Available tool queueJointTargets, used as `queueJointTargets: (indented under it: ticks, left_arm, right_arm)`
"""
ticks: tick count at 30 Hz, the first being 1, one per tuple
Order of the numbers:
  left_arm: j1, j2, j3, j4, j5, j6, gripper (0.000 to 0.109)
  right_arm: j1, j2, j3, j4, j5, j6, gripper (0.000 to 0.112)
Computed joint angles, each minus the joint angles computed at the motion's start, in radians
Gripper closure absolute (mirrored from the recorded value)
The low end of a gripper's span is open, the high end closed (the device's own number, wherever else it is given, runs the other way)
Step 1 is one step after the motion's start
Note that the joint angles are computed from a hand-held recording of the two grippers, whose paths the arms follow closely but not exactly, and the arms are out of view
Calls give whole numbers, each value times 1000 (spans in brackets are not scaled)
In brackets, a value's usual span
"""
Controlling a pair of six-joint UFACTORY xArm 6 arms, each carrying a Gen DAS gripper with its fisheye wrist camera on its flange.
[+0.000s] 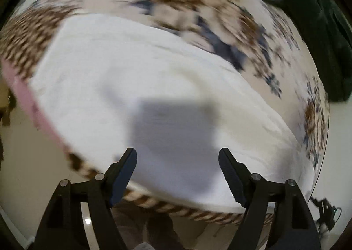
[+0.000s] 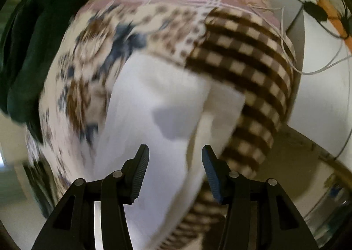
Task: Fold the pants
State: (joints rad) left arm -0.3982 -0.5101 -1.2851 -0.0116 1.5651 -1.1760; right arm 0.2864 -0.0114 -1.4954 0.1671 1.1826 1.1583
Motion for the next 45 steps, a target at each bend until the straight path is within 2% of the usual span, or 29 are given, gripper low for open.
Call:
queueJointTargets:
  ticks: [2, 3, 4, 5, 8, 10, 11, 13, 15, 17, 18, 19, 21, 22, 24, 25, 26, 28, 29, 33, 35, 37, 40, 43, 45]
  left_arm:
    - [-6, 66, -11, -19, -50, 41, 33]
    - [-16, 99, -20, -26, -61, 63, 33]
    - [-17, 135, -33, -44, -64, 91, 33]
    - [-28, 146, -31, -49, -70, 97, 33]
    - [-45, 190, -46, -64, -58, 128, 33]
    - [-48, 199, -43, -57, -45, 146, 33]
    - [-47, 203, -38, -57, -41, 156, 33]
    - [-42, 194, -8, -61, -27, 164, 33]
    - [-33, 190, 16, -72, -29, 180, 33]
    - [-25, 188, 31, -80, -36, 196, 32]
    - [-21, 193, 35, -89, -41, 216, 30]
    - [-17, 200, 37, -97, -46, 237, 25]
    - [-13, 214, 49, -118, -73, 272, 11]
    - [-12, 221, 54, -129, -85, 291, 6]
    - [-19, 258, 29, -116, -61, 298, 6]
    - [-19, 267, 23, -112, -57, 291, 6]
    - [-19, 274, 19, -109, -56, 284, 6]
    - [-19, 276, 19, -105, -59, 277, 6]
    - [-20, 278, 22, -104, -68, 273, 6]
    - [-22, 263, 56, -92, -111, 252, 6]
    - [-31, 236, 84, -62, -125, 232, 6]
    - [-40, 216, 107, -36, -131, 217, 6]
    - [-31, 239, 56, -63, -83, 229, 6]
    - [-45, 204, 47, -83, -142, 188, 6]
    - [-71, 225, 23, -86, -100, 205, 6]
  right_arm:
    - [-10, 26, 2, 0, -16, 24, 62]
    - [-12, 29, 11, 0, -46, 36, 77]
    - [-6, 42, -6, -19, -34, 54, 99]
    - [3, 51, -33, -57, -7, 72, 105]
    - [54, 62, -122, -179, 28, 89, 108]
    - [73, 52, -163, -254, 85, 81, 108]
    - [71, 58, -183, -266, 139, 63, 108]
    - [40, 61, -143, -198, 159, 0, 108]
    - [10, 61, -113, -154, 232, -16, 104]
    - [-23, 21, -39, -91, 224, 7, 100]
    - [-34, -19, 17, -72, 171, 28, 97]
    - [-38, -50, 57, -63, 126, 42, 88]
    - [-40, -93, 113, -54, 56, 54, 77]
    - [-44, -122, 161, -29, -3, 44, 77]
    - [-52, -150, 220, 15, -83, 28, 77]
    - [-54, -151, 225, 21, -88, 23, 77]
    - [-52, -126, 197, -3, -52, 24, 78]
    - [-40, -105, 162, -84, -4, 54, 95]
    - [-40, -92, 144, -106, 24, 60, 99]
    - [-56, -69, 99, -95, 24, 51, 98]
    - [-49, -25, 12, -83, 72, -10, 88]
    - [-29, 17, -68, -92, 112, -61, 62]
    - [-6, 67, -145, -100, 196, -107, 56]
    - [-7, 26, -61, -20, 180, -116, 47]
    - [5, 11, -24, 17, 173, -123, 47]
